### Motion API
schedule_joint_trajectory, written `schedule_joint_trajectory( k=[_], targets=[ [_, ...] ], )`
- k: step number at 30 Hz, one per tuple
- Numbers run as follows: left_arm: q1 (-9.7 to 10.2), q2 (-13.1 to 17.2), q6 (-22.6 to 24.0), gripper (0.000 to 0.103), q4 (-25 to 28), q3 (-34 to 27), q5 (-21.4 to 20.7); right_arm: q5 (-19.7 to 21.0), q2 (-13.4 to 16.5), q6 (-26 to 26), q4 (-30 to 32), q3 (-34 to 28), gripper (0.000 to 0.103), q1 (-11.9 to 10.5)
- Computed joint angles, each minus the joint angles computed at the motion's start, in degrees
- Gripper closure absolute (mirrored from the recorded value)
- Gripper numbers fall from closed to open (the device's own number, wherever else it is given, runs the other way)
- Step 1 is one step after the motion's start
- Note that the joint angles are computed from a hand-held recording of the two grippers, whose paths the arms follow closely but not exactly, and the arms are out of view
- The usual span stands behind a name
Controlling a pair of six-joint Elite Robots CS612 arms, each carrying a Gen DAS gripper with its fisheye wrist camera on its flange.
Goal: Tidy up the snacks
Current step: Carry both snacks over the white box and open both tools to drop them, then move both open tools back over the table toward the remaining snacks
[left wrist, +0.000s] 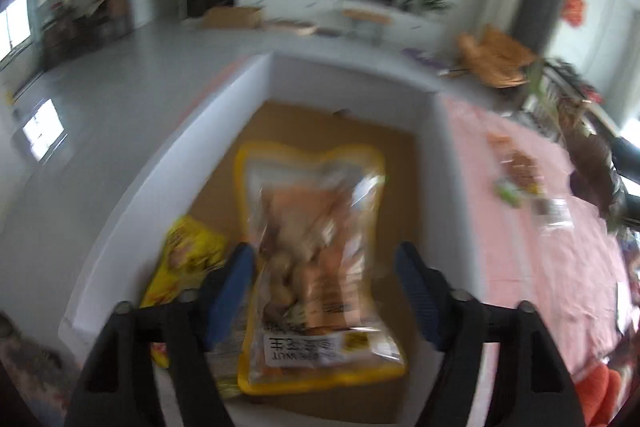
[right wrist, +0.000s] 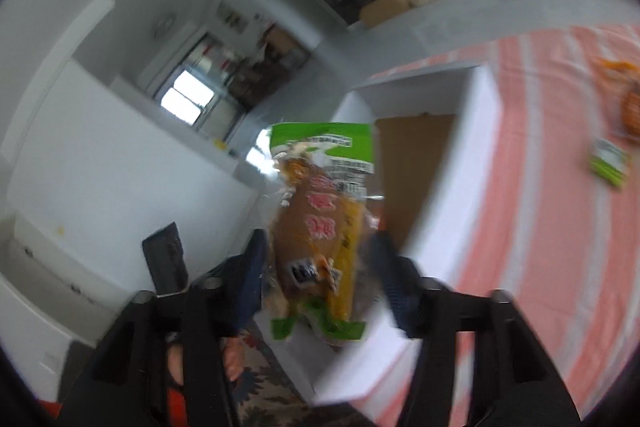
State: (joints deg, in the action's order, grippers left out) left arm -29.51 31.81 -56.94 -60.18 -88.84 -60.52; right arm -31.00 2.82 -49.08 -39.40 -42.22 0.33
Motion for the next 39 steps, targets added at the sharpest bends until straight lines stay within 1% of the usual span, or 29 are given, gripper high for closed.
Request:
schedule_joint_trajectory(
  k=[2,4,6,7,9,10,11,13,14,15,16,17,19,21,22,24,26,28,29,32,37,38,39],
  targets=[
    [0.34,0.9,-2.7,0.022,2.4,-0.7,-1.2,-3.2,1.3,2.5,-2.7,-2.2,0.036,1.0],
    [0.20,1.6,-3.2,0.021,2.3,-1.2,-1.7,-4.1,3.0,4.0,-3.9,-4.5,0.036,0.6],
    [-0.17,2.1,-2.4,0.021,0.3,-0.9,-1.6,-7.9,6.6,9.3,-11.1,-9.4,0.035,-0.5],
    [-0.26,2.1,-1.5,0.021,-1.5,-0.2,-1.9,-10.2,7.9,11.6,-15.1,-10.9,0.034,-0.9],
    [-0.45,2.0,0.1,0.021,-5.6,1.1,-3.1,-18.1,12.3,17.0,-25.9,-15.4,0.034,-2.3],
    [-0.56,1.9,0.6,0.021,-7.4,1.6,-4.0,-21.9,13.7,18.8,-30.1,-16.6,0.034,-2.7],
    [-0.61,1.8,1.6,0.021,-10.5,2.5,-5.5,-27.4,15.7,20.9,-35.4,-18.0,0.034,-3.4],
    [-0.96,1.3,4.2,0.020,-16.7,4.7,-7.6,-35.5,18.8,23.2,-42.2,-20.6,0.034,-4.5],
    [-1.12,0.8,5.4,0.017,-18.4,5.6,-7.7,-39.1,20.1,24.5,-44.7,-21.7,0.034,-5.2],
    [-1.48,0.1,6.7,0.014,-19.9,6.9,-7.2,-41.4,21.3,26.0,-47.0,-22.6,0.034,-6.0],
    [-1.79,-0.4,8.2,0.007,-21.0,8.1,-6.4,-43.1,22.5,27.7,-49.2,-23.8,0.034,-6.8],
    [-2.19,-1.1,9.4,0.006,-21.5,9.6,-5.0,-44.3,22.9,28.8,-50.7,-23.9,0.034,-7.2],
    [-2.58,-1.7,10.1,0.006,-20.9,10.5,-3.8,-45.6,23.1,30.6,-51.8,-23.6,0.034,-8.0],
    [-2.78,-2.2,9.3,0.006,-20.4,11.0,-3.9,-44.3,22.4,33.1,-51.9,-22.6,0.034,-8.5],
    [-2.96,-2.2,8.9,0.006,-20.5,10.8,-3.7,-43.4,22.4,33.7,-53.4,-22.3,0.034,-8.6],
    [-3.41,-2.5,9.1,0.006,-19.8,11.0,-2.8,-44.0,22.8,32.5,-55.5,-22.7,0.031,-8.4],
    [-4.04,-3.2,10.6,0.006,-17.4,11.3,-1.3,-44.5,22.6,30.9,-56.3,-21.4,0.031,-7.9],
    [-4.35,-3.8,12.4,0.006,-15.5,11.8,-1.0,-43.6,22.7,29.6,-54.7,-21.8,0.031,-8.0],
    [-4.51,-4.0,13.0,0.006,-14.7,12.1,-0.6,-43.3,23.2,29.2,-53.2,-23.3,0.031,-8.0],
    [-5.13,-4.1,14.1,0.006,-13.1,12.6,3.2,-43.0,24.2,28.4,-50.2,-26.3,0.031,-8.2],
    [-5.43,-4.5,13.1,0.006,-10.9,14.7,8.6,-42.3,24.3,28.2,-48.8,-26.8,0.031,-8.4],
    [-5.32,-4.5,12.9,0.006,-10.9,15.0,8.6,-42.2,24.3,28.2,-48.9,-26.8,0.031,-8.4],
    [-5.03,-4.5,12.6,0.006,-11.0,15.3,7.5,-42.2,24.3,28.2,-49.0,-26.7,0.031,-8.5]
  ],
)
